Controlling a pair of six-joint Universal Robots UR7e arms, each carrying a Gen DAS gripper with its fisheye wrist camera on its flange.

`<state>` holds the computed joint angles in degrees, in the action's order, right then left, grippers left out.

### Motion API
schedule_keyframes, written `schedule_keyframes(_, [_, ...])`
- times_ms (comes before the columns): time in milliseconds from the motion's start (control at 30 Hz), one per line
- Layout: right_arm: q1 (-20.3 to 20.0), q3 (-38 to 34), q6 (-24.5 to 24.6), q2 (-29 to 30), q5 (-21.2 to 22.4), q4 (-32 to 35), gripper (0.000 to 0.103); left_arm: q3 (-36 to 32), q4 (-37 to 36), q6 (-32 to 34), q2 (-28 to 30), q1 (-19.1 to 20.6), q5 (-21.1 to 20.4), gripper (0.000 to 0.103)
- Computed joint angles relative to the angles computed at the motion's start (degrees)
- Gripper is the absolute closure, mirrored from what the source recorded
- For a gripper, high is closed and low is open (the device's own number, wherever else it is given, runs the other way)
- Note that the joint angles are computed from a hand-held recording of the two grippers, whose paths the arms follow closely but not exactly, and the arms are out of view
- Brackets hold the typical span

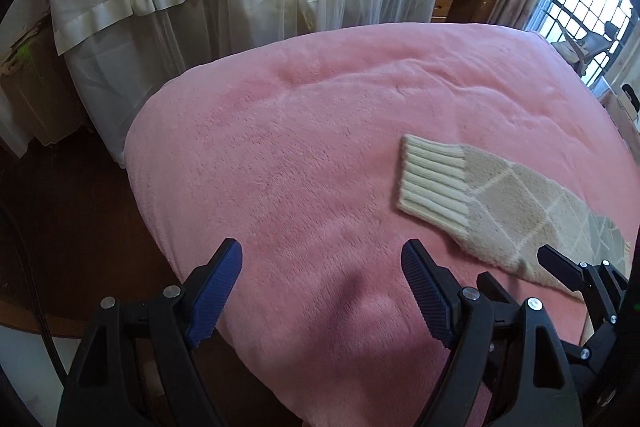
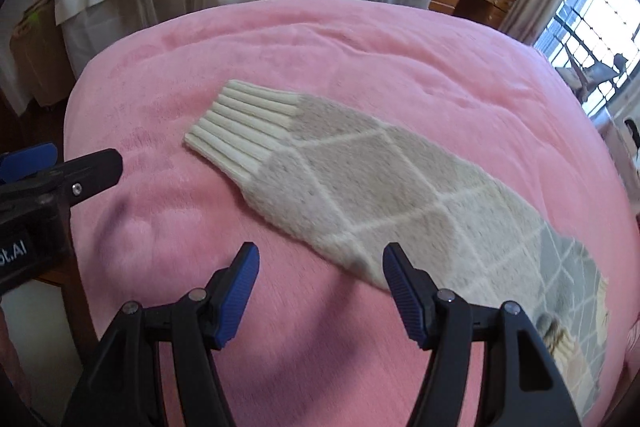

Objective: Fold small clothes
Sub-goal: 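Grasp the other sleeve's cream cuff with the right tool, then lift the sleeve with the right tool and lay it across the sweater body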

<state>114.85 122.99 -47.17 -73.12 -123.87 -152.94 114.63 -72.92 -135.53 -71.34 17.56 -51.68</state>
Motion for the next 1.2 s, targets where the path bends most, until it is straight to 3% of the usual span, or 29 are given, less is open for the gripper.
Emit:
schedule_keyframes(233, [1.1,0.4,-3.7,6.6,-3.0,-9.1,0.038,0.7,-0.5,-0.5,-0.8,1.2,0.1,0.022])
schedule_keyframes(267, [1.1,0.4,-3.8,7.1,-3.1,-10.2,0.043,0.6,-0.4,-0.4,-0.7,1.2,0.0,0.022])
schedule_keyframes(300, [1.1,0.3,-3.7,7.2,-2.9,-10.4,0.051,0.6,-0.5,-0.2,-0.6,1.2,-0.1,0.022])
schedule_keyframes(333, [1.0,0.0,-3.1,7.1,-2.4,-9.4,0.08,0.4,-0.4,-0.2,-0.5,1.1,-0.2,0.022])
schedule_keyframes(367, [1.2,-0.1,-2.7,7.2,-3.1,-9.8,0.093,0.4,-0.5,-0.2,-0.5,1.1,-0.2,0.022])
schedule_keyframes(533, [-0.2,-2.9,3.8,2.3,2.5,-2.0,0.094,-0.5,-1.2,0.7,0.3,0.4,0.9,0.022])
schedule_keyframes(667, [-0.8,-6.8,6.2,-2.9,6.9,3.1,0.094,-3.5,-2.9,5.5,3.6,0.4,3.0,0.022])
schedule_keyframes(767, [-1.5,-11.0,8.2,-5.9,9.7,6.7,0.094,-6.4,-6.4,11.2,7.3,0.2,5.1,0.022])
schedule_keyframes(967, [-4.5,-21.6,14.4,-9.9,15.7,12.9,0.094,-13.8,-18.5,29.2,17.8,0.9,8.4,0.022])
schedule_keyframes(1200, [-9.9,-30.1,16.1,-12.7,17.2,14.5,0.094,-25.4,-23.4,43.2,29.0,1.5,10.5,0.022])
